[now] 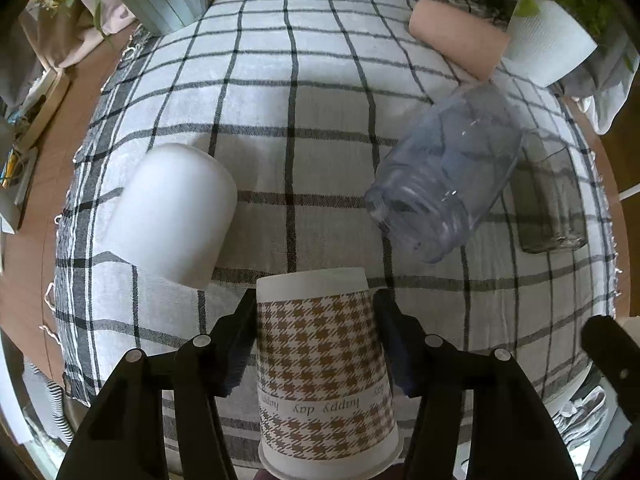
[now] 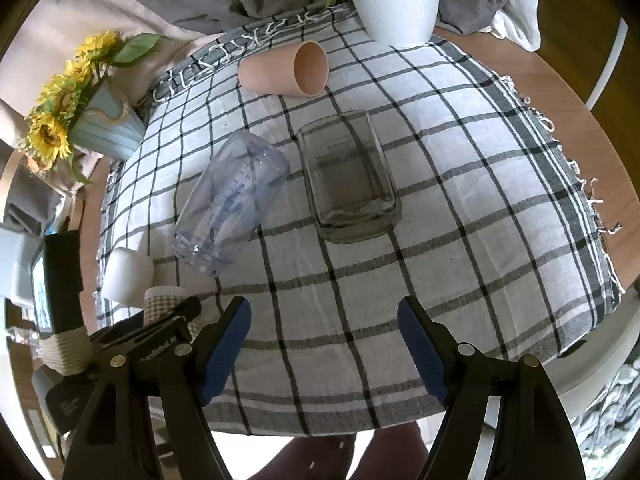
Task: Flip cup upside down
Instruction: 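Rotate the held cup with the left tool so its rim faces the cloth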
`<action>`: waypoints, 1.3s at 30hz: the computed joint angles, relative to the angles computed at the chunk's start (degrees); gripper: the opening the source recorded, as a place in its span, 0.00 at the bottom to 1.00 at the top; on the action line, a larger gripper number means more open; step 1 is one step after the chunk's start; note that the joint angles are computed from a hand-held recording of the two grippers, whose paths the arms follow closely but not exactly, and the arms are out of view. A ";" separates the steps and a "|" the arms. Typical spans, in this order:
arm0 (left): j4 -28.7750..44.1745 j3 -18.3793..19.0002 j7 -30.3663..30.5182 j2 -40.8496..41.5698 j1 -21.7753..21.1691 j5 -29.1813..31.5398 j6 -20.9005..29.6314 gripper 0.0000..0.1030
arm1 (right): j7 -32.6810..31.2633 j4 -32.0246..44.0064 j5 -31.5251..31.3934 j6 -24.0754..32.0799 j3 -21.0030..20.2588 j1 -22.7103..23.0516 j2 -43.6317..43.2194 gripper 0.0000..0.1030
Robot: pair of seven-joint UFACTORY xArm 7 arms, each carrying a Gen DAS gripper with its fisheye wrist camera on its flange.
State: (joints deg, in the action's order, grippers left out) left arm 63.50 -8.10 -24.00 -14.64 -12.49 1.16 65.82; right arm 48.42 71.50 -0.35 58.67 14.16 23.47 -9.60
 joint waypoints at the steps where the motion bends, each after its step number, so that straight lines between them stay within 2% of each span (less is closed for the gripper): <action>1: 0.12 -0.08 -0.25 -0.16 0.01 0.13 -0.03 0.55 | -0.20 -0.11 0.24 -0.23 -0.02 0.08 -0.05 0.74; 11: 0.09 -0.31 -0.65 -2.31 0.23 0.89 -2.46 0.55 | -1.45 -0.52 1.94 -1.55 -0.34 0.17 -0.61 0.74; 22: -5.03 -1.63 -1.38 -8.41 -0.54 1.24 -6.56 0.55 | -3.79 -1.16 1.22 -1.30 -0.22 -0.27 -2.18 0.74; 28: -4.31 -2.04 -3.55 -8.12 0.04 1.58 -5.84 0.55 | -5.56 -1.55 1.83 -1.04 -0.38 -0.39 -2.58 0.74; 30: -2.63 -2.27 -3.19 -6.77 0.17 2.69 -4.71 0.55 | -5.49 -1.83 2.65 -1.51 -0.55 -0.49 -2.77 0.74; 33: -0.16 -1.13 -2.07 -3.92 -0.09 0.77 -2.52 0.55 | -5.17 -1.81 3.02 -2.34 -0.55 -0.68 -2.66 0.74; 39: 3.79 -0.34 0.03 0.44 0.01 0.87 1.15 0.55 | -4.08 -0.17 2.02 -4.10 -0.41 -1.10 -1.41 0.74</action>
